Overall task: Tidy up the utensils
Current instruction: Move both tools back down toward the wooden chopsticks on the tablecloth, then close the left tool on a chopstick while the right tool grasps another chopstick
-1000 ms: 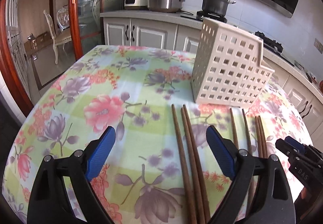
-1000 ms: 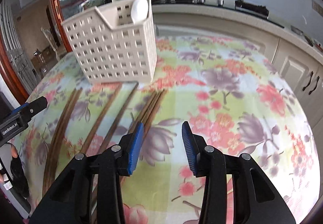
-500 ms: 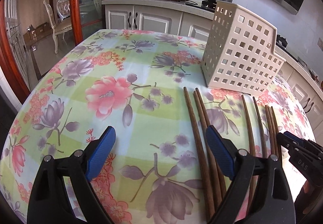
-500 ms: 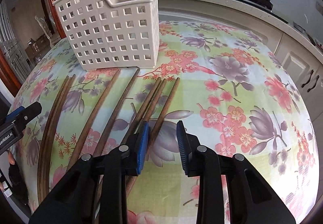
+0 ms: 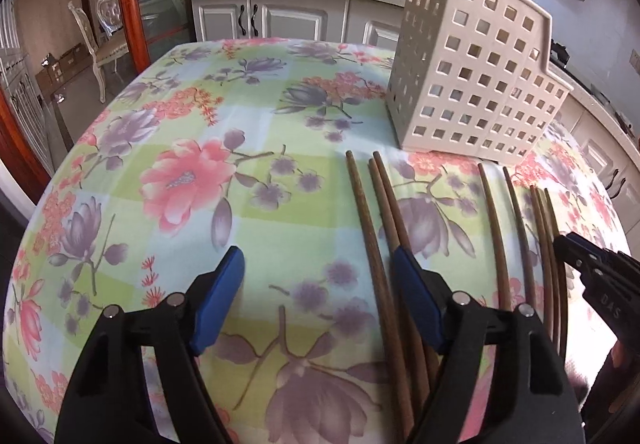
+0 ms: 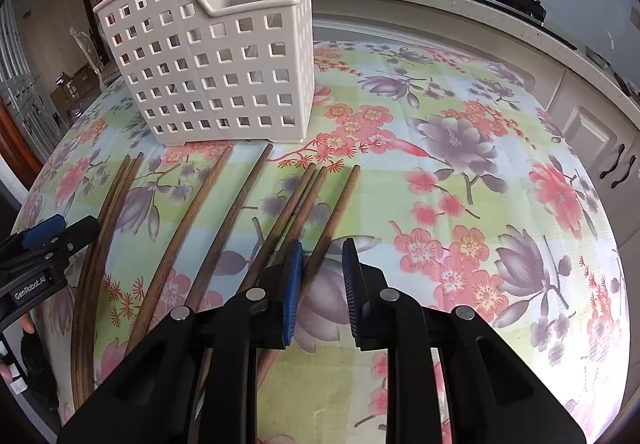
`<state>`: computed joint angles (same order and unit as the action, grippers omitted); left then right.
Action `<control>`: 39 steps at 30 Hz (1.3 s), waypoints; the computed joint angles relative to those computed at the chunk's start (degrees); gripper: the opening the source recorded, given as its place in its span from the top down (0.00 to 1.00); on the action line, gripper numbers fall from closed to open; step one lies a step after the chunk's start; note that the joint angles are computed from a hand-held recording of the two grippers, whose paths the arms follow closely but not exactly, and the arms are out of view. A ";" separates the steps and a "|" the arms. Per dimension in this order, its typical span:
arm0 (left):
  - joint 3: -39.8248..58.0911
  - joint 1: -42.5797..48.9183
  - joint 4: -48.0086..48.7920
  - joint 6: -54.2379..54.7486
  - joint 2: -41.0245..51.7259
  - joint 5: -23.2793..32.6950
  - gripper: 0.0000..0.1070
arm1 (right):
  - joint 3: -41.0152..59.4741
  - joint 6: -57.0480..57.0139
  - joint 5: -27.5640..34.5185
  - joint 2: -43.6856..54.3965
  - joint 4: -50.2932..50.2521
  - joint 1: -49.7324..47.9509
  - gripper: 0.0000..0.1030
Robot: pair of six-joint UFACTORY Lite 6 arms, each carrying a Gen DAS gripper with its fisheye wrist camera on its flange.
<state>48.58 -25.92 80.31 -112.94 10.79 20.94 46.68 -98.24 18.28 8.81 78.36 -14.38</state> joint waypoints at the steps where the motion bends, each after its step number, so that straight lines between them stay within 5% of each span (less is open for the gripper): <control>1: 1.27 0.13 -1.80 1.91 1.08 0.48 0.34 | 0.07 0.15 0.25 0.04 -0.34 -0.13 0.80; 3: 2.96 0.36 -3.88 4.30 2.54 1.18 0.37 | 0.45 1.64 0.76 0.14 -2.01 -0.28 0.80; 11: 7.10 -1.11 -7.30 10.45 5.62 3.38 0.75 | 3.13 4.91 -1.80 2.17 -5.15 2.15 0.80; 16: 7.32 -1.86 -6.70 10.56 5.62 2.74 0.92 | 2.29 2.13 -1.48 1.62 -2.59 1.82 0.91; 26: 1.22 -0.44 -0.02 2.09 -0.81 -2.75 0.94 | 0.38 -1.07 11.03 -0.87 -0.52 -6.90 0.93; 39: -4.53 -8.20 -3.17 3.71 -15.08 5.40 0.94 | -3.07 0.31 21.67 -12.95 -3.42 -14.78 0.93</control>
<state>44.04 -34.12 77.14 -109.23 -4.29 26.34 43.61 -97.93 39.95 -4.14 74.94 -29.16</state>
